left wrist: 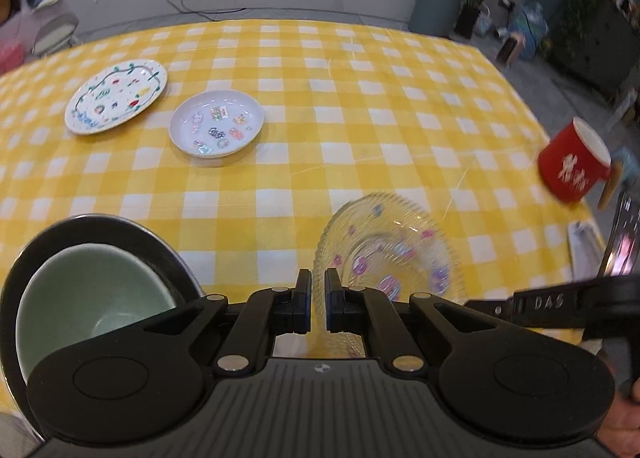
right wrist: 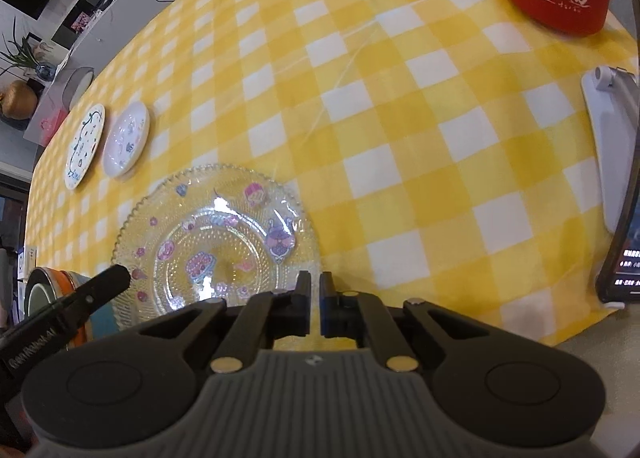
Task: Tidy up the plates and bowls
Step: 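Lift the clear glass plate with both grippers and carry it toward the bowl stack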
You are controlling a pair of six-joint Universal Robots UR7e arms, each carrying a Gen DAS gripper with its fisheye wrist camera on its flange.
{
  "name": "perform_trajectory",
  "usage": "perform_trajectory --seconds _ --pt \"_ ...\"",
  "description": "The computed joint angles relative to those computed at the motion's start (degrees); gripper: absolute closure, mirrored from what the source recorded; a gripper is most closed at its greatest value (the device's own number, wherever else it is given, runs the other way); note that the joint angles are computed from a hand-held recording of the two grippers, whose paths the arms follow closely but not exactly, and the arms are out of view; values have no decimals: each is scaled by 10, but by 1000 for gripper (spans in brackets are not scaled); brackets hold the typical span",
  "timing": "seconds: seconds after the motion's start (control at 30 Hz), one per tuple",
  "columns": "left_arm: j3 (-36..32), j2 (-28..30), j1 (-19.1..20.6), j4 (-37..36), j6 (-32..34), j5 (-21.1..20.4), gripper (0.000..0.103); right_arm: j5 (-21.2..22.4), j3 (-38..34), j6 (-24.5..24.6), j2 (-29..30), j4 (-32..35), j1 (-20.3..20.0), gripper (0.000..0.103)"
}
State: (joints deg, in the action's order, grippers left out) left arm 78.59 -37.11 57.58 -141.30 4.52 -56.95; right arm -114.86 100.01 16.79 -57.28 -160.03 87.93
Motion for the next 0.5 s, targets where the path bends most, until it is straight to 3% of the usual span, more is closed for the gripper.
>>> perform_trajectory --seconds 0.2,0.5 --pt "0 11 -8 17 27 40 102 -8 -2 -5 5 -7 3 103" --pt "-10 15 -7 40 43 44 103 -1 10 -32 0 -34 5 100"
